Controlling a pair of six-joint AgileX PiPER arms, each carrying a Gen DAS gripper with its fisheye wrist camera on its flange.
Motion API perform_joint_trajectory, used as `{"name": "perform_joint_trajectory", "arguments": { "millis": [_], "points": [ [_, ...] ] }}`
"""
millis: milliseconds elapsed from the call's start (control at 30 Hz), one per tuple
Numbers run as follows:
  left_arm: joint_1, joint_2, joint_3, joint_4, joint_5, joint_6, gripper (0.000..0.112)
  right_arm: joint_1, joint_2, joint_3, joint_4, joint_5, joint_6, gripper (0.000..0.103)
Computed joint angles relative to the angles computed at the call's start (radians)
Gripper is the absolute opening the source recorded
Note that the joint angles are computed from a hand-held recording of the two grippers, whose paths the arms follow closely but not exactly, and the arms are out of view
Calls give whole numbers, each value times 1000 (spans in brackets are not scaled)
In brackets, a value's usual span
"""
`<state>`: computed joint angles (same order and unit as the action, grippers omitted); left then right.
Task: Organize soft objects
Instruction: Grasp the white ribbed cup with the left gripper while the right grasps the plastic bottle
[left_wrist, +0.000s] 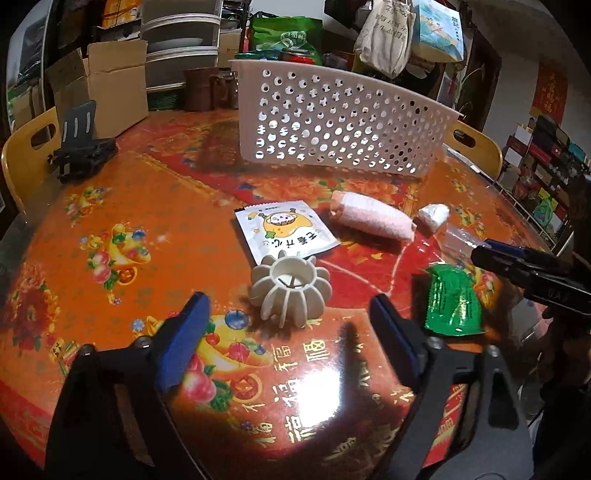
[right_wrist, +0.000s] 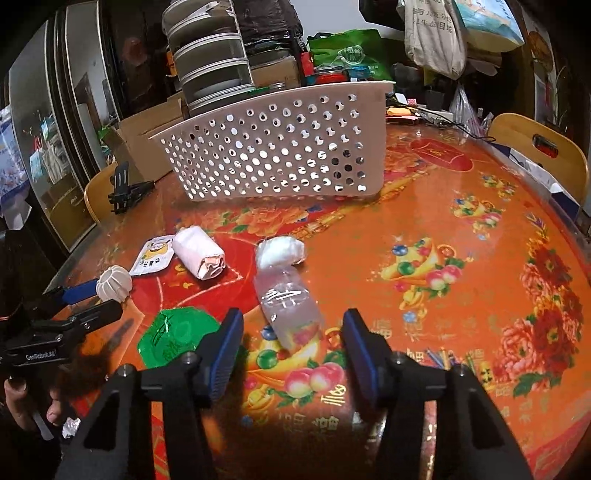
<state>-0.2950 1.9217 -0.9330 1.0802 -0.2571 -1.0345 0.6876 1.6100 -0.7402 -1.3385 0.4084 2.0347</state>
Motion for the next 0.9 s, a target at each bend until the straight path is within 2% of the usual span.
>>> {"name": "perform_joint_trajectory", "arguments": {
  "millis": [233,300,400,567,667,767,833,900],
  "points": [
    [-36,-1,9,-241,51,247,70,-4,23,-50,102,21,-144,55],
    [-43,-2,10,-292,59,300,68,-16,39,-75,164,7,-228,52],
    [-42,-3,14,-305,55,315,67,-27,47,-84,196,-11,-270,48],
    [-35,-1,19,-267,34,292,65,-48,33,-54,122,-62,-193,47],
    [-21,-2,28,-234,2,262,62,-42,31,-45,83,-64,-154,35],
    [-7,-2,37,-220,-30,247,56,-39,30,-41,68,-64,-138,31],
    [-10,-3,44,-265,-35,293,46,-39,29,-41,75,-64,-152,31],
    [-15,-4,52,-312,-39,344,41,-33,30,-44,87,-51,-166,30]
  ]
}}
